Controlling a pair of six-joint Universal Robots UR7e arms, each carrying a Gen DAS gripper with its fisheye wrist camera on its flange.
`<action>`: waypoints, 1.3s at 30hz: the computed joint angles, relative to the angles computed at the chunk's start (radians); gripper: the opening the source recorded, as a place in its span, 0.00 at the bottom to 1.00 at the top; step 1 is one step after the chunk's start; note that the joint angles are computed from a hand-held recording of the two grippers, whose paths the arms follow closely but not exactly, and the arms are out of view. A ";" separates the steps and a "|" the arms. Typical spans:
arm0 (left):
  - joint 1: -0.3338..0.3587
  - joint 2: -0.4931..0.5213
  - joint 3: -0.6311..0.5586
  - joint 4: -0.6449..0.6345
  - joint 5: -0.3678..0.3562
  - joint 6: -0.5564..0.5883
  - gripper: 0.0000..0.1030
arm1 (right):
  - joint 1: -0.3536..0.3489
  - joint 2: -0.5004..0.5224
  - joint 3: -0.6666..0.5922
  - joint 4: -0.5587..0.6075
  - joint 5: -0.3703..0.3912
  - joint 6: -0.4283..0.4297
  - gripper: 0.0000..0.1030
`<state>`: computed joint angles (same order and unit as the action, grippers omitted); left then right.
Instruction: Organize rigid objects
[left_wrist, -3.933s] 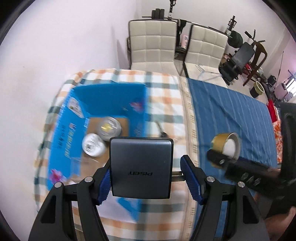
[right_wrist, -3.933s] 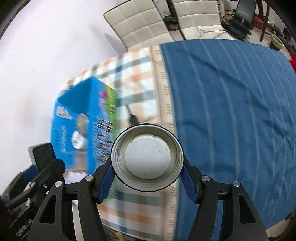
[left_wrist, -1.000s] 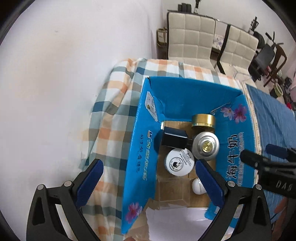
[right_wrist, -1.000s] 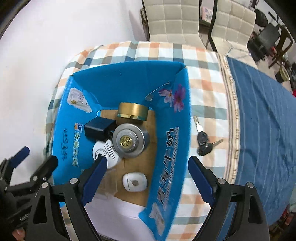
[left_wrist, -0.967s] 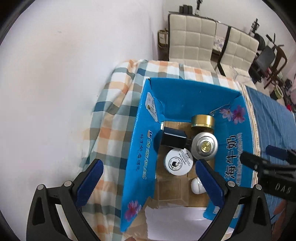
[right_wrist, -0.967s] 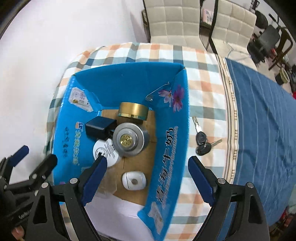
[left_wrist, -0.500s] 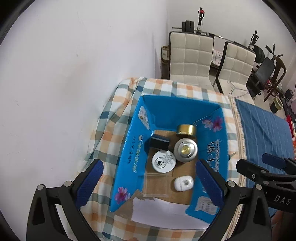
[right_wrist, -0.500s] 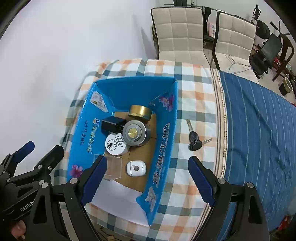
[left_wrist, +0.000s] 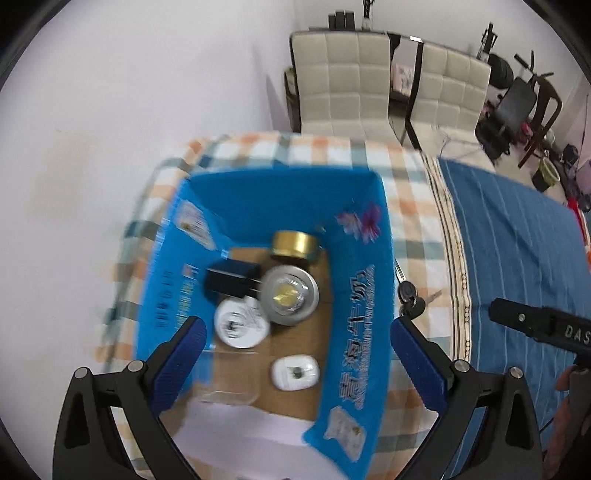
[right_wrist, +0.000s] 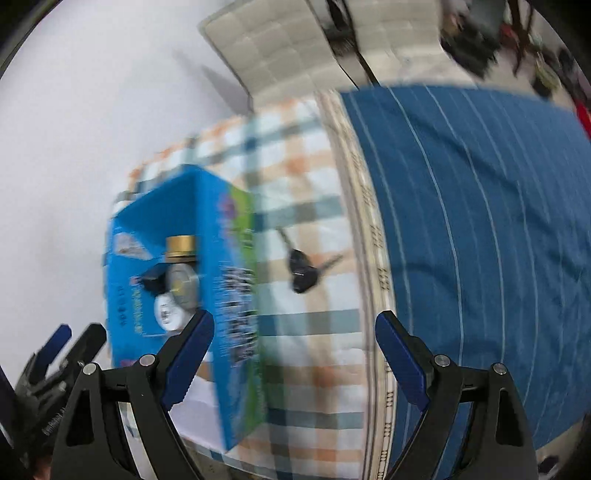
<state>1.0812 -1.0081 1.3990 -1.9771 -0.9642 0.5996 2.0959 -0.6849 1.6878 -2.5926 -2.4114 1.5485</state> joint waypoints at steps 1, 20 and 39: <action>0.001 0.005 0.015 -0.005 0.013 -0.011 0.99 | -0.022 -0.004 0.036 -0.064 0.024 -0.017 0.88; 0.032 0.093 0.026 -0.085 0.099 0.022 0.99 | -0.252 0.159 -0.088 -0.147 0.142 -0.222 0.60; 0.046 0.035 0.076 -0.038 0.093 0.072 0.99 | -0.161 0.176 -0.060 0.038 0.119 -0.113 0.07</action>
<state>1.1269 -0.9729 1.4748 -2.0152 -0.8712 0.6718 1.9352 -0.5087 1.6277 -2.5547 -2.2925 1.4355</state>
